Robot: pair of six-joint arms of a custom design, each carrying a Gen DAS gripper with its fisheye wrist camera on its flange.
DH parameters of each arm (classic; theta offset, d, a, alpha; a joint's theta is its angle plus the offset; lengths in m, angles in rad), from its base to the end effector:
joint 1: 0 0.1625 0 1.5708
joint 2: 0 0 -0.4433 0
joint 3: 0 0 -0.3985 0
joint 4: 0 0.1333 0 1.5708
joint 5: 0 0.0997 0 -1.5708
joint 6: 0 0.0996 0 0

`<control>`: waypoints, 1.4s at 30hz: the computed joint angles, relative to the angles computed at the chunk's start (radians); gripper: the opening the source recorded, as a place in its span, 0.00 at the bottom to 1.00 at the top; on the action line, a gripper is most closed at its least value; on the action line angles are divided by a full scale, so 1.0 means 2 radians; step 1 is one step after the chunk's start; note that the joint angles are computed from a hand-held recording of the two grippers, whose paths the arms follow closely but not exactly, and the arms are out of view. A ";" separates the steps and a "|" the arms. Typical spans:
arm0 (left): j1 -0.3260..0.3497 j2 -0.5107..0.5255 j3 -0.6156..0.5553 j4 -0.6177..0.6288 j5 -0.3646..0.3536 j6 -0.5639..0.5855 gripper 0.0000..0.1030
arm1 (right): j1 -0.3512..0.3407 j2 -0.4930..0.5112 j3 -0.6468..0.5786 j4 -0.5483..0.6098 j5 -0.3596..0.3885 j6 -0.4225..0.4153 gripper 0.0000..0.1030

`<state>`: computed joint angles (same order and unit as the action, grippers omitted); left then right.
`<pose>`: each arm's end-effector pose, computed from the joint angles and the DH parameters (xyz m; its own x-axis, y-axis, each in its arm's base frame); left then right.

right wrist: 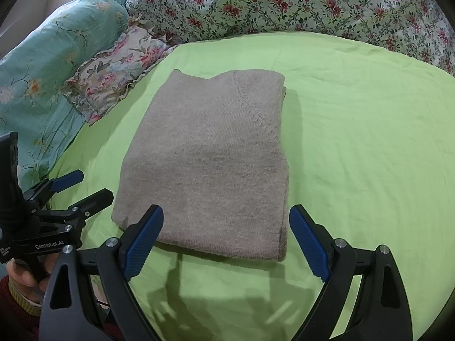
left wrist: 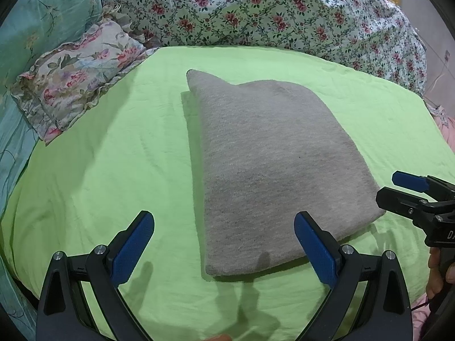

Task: Fold small clothes

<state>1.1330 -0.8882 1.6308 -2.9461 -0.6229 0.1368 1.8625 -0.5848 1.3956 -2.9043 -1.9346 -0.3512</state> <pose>-0.0977 -0.7139 0.2491 -0.6785 -0.0863 -0.7295 0.4385 0.7491 -0.4965 0.3172 -0.7161 0.0875 -0.8027 -0.3781 0.4612 -0.5595 0.7453 -0.3627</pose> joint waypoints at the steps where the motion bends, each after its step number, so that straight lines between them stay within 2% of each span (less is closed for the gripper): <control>1: 0.000 0.000 0.000 0.000 0.000 0.000 0.96 | 0.000 0.000 0.001 0.000 0.000 0.001 0.88; 42: -0.003 0.004 -0.003 -0.004 0.001 0.002 0.96 | -0.002 0.000 -0.003 0.001 0.007 0.006 0.88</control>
